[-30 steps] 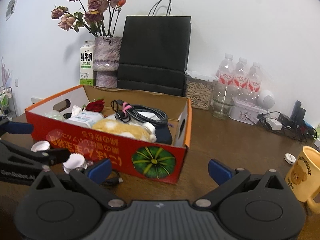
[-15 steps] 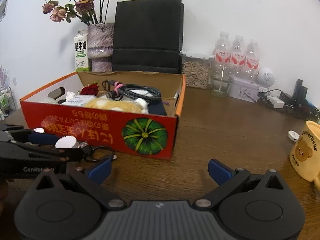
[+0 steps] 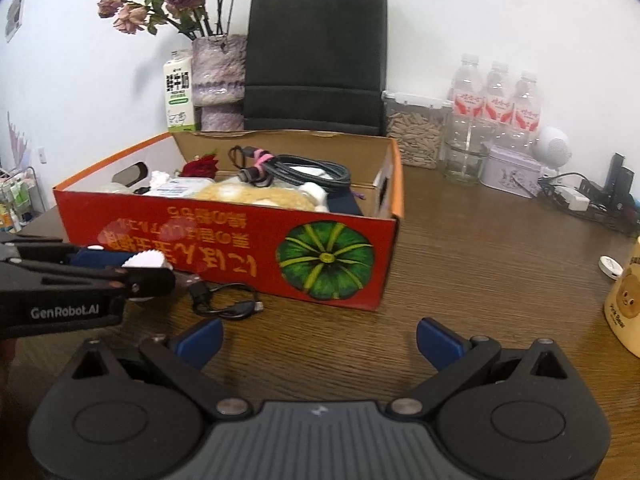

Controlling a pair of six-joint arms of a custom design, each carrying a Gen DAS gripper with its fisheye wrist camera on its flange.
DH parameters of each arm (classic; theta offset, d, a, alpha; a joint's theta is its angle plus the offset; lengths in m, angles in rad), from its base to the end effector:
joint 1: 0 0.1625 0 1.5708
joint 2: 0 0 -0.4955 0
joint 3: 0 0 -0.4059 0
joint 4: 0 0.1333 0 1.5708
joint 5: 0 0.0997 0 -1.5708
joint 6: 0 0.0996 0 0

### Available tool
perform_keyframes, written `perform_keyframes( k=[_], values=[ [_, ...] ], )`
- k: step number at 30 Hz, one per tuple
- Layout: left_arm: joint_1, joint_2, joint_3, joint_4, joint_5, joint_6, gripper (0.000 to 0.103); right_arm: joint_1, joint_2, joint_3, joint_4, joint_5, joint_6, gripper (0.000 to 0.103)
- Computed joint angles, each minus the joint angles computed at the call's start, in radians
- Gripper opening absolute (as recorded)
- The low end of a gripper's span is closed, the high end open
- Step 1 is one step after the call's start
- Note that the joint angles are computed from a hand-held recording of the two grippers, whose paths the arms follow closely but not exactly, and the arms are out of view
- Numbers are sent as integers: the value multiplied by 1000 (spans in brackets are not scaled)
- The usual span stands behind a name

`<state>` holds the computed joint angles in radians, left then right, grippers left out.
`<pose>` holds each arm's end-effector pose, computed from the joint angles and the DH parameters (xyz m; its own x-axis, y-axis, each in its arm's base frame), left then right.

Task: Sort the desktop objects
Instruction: 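Grasp a white ridged bottle cap with the left tool while the right tool grasps the black USB cable, then carry the cap into the box and open the left tool while the right tool releases the cable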

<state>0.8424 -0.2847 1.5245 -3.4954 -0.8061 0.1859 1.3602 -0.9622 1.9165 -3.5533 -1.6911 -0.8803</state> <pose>-0.3351 -0.6795 -0.0748 -0.7204 0.2578 -0.6439 0.6601 0.5397 -0.5225 -0.0181 -0.6650 0.2722 -0.6879 -0.1931 0.6997 -0.6631 0.5591 -0.4977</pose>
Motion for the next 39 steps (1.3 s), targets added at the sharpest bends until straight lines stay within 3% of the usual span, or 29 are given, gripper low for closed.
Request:
perform_keyframes(
  k=[10,19,22,24,25,39],
  values=[
    [8,-34,50,-80,-18,36,41,46,48,-28,15,-58,12,100],
    [23,-65,82,-105,-24,37,41,78,89,-73,51,-102,58,82],
    [25,-72,91,-111,-32,37,41,80,91,-73,57,-91,61,72],
    [25,-75,97,-116,-37,41,41,78,86,-66,60,-71,57,50],
    [25,-76,99,-120,-38,44,41,79,83,-62,61,-66,55,47],
    [16,-78,126,-184,-45,81,41,73,51,9,-5,-8,57,44]
  ],
)
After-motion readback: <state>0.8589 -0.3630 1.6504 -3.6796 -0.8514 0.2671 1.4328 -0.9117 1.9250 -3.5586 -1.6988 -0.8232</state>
